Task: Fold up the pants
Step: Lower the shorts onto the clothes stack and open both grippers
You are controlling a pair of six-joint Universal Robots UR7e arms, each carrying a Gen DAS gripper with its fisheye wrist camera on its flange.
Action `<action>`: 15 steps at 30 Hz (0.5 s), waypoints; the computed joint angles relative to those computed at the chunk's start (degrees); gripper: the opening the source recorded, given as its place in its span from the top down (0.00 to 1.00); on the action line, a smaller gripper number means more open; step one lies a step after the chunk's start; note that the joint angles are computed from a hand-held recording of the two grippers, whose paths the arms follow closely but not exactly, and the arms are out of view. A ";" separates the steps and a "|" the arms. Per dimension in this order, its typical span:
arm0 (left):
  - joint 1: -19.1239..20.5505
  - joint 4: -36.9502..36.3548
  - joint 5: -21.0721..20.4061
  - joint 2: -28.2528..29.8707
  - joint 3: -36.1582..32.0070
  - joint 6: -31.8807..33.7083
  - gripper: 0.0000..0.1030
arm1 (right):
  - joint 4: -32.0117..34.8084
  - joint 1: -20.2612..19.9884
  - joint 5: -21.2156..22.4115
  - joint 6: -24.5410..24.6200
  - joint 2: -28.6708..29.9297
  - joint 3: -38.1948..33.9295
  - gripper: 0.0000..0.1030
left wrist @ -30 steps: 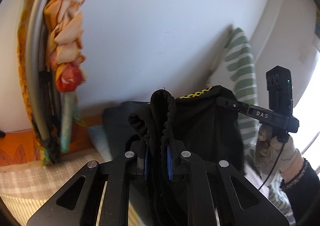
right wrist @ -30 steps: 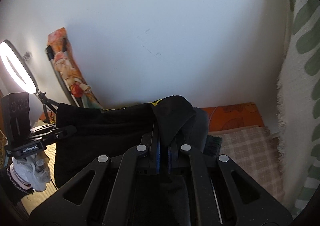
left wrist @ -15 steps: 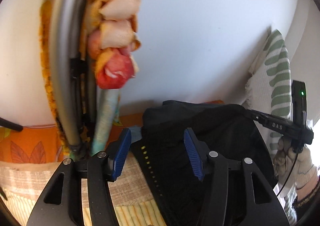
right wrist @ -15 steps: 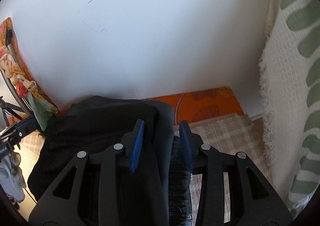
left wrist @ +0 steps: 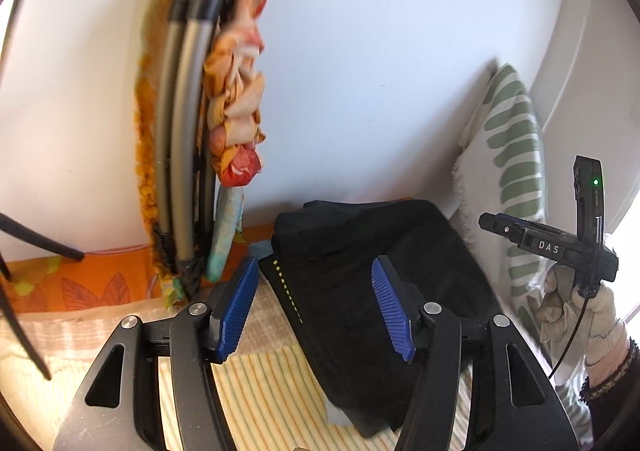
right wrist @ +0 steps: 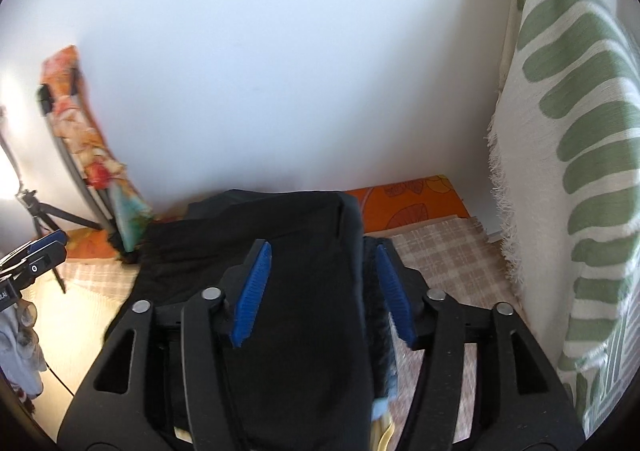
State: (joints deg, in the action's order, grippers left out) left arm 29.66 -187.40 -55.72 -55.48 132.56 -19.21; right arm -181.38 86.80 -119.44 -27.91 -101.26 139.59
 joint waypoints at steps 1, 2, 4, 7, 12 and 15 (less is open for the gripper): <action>-0.75 0.48 0.37 -0.73 0.50 -0.71 0.43 | -0.07 1.39 -0.75 0.29 -0.98 0.91 0.34; -1.90 1.33 0.74 -2.35 1.75 -1.55 0.42 | 0.03 2.86 -1.75 0.83 -1.89 1.76 0.32; -3.47 2.32 1.26 -4.14 3.33 -2.79 0.38 | 0.77 5.56 -3.67 2.49 -3.34 3.05 0.31; -6.55 4.53 1.99 -7.31 6.01 -5.68 0.38 | 2.50 10.12 -7.15 6.28 -5.73 5.19 0.28; -12.98 8.55 3.55 -13.73 11.95 -11.55 0.31 | 6.55 19.89 -14.78 13.23 -8.06 8.15 0.27; -16.90 12.93 4.37 -17.61 14.95 -15.93 0.31 | 9.78 25.77 -18.33 18.53 -8.90 9.85 0.27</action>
